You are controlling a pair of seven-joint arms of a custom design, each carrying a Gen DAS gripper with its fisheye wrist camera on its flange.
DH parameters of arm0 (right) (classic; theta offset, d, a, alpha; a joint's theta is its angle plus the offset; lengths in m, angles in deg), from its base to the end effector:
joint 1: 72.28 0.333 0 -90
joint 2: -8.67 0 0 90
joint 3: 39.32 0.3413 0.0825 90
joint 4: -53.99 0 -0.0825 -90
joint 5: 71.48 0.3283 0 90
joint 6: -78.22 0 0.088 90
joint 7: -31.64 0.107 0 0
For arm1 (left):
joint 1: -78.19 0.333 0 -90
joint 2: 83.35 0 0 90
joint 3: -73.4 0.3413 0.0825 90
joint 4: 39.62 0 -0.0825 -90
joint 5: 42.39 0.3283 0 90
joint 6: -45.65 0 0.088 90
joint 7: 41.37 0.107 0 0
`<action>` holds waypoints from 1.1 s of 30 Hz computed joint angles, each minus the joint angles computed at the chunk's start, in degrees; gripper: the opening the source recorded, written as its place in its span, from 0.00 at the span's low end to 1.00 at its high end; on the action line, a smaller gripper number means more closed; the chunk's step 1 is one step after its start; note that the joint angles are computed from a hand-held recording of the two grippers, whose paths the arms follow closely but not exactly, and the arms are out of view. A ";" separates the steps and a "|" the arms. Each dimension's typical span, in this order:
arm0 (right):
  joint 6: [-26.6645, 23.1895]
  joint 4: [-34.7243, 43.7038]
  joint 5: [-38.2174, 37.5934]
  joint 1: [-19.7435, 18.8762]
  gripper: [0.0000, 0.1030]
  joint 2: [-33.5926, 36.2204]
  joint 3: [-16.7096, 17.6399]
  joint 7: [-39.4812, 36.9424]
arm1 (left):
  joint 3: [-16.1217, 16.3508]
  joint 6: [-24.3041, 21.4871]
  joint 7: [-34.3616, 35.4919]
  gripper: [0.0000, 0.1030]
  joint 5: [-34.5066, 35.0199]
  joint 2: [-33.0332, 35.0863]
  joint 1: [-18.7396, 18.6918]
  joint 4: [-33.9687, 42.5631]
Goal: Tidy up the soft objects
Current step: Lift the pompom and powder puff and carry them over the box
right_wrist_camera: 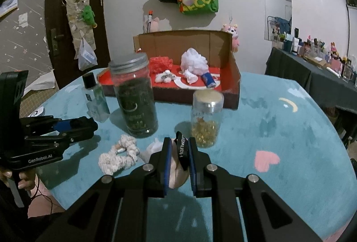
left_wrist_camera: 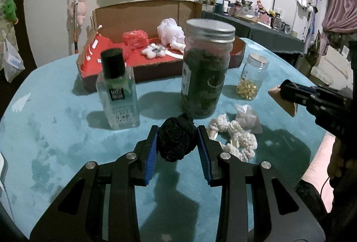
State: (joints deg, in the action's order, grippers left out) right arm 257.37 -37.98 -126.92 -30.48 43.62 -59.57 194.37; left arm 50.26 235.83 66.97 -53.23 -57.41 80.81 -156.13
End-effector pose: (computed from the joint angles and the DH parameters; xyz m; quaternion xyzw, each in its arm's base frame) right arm 0.5868 0.3712 0.4128 -0.6943 0.5502 -0.2698 0.3774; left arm 0.6021 -0.1665 0.4014 -0.5163 0.7462 -0.3605 0.2163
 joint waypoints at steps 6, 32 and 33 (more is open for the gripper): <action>-4.20 4.23 1.60 -1.95 0.15 0.60 3.36 -6.08 | 7.53 -2.99 0.62 0.31 -0.48 -0.76 -6.72 2.99; -17.47 25.76 24.15 -11.15 0.15 9.83 16.33 -41.30 | 21.65 -17.95 -3.05 0.31 8.09 2.87 -17.23 19.63; -17.93 26.66 25.18 -11.52 0.15 10.32 16.87 -42.65 | 21.60 -18.60 -3.03 0.31 8.46 3.15 -17.10 20.49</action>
State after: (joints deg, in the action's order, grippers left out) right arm 239.43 -11.32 -101.73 -42.00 53.93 -42.70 151.72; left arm 71.86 217.22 63.95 -44.76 -54.26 63.71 -135.64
